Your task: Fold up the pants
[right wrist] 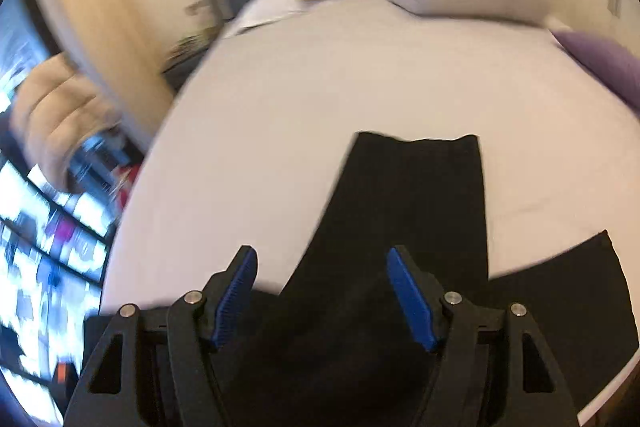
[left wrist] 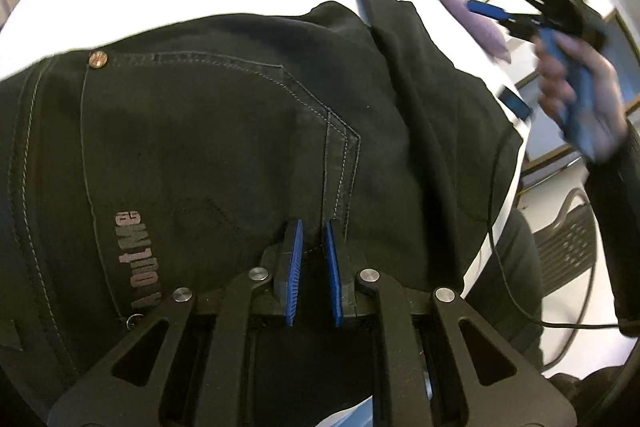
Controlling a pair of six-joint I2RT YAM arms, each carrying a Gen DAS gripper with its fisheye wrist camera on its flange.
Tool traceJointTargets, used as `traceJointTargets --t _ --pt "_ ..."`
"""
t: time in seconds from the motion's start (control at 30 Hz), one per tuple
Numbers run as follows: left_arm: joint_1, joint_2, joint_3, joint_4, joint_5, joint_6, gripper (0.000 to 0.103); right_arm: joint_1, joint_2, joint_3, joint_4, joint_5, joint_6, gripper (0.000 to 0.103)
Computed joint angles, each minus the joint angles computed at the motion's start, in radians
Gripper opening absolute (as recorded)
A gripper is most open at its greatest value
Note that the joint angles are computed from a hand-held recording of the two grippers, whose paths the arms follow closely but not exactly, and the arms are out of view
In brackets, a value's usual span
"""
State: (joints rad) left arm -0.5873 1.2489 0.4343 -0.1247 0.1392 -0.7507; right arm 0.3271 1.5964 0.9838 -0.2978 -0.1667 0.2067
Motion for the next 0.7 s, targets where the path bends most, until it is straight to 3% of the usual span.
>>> traceJointTargets --t 0.17,0.23,0.4,0.6,0.7 --pt "-0.029 0.04 0.029 -0.014 -0.043 0.015 0.012 0.04 0.349 0.34 -0.072 0.13 0.028 0.068" --pt "-0.066 -0.01 -0.021 -0.01 -0.065 -0.021 0.011 0.054 0.474 0.479 -0.125 0.168 0.055 0.068" --pt "-0.064 -0.004 -0.037 0.014 -0.054 -0.03 0.011 0.085 0.675 0.708 -0.207 0.22 0.126 0.068" --pt "-0.049 -0.044 -0.08 0.028 -0.036 -0.03 0.011 0.095 0.865 0.918 -0.335 0.262 0.17 0.071" --pt "-0.04 -0.06 -0.083 0.009 -0.033 -0.019 0.011 0.1 0.874 0.911 -0.298 0.287 0.171 0.072"
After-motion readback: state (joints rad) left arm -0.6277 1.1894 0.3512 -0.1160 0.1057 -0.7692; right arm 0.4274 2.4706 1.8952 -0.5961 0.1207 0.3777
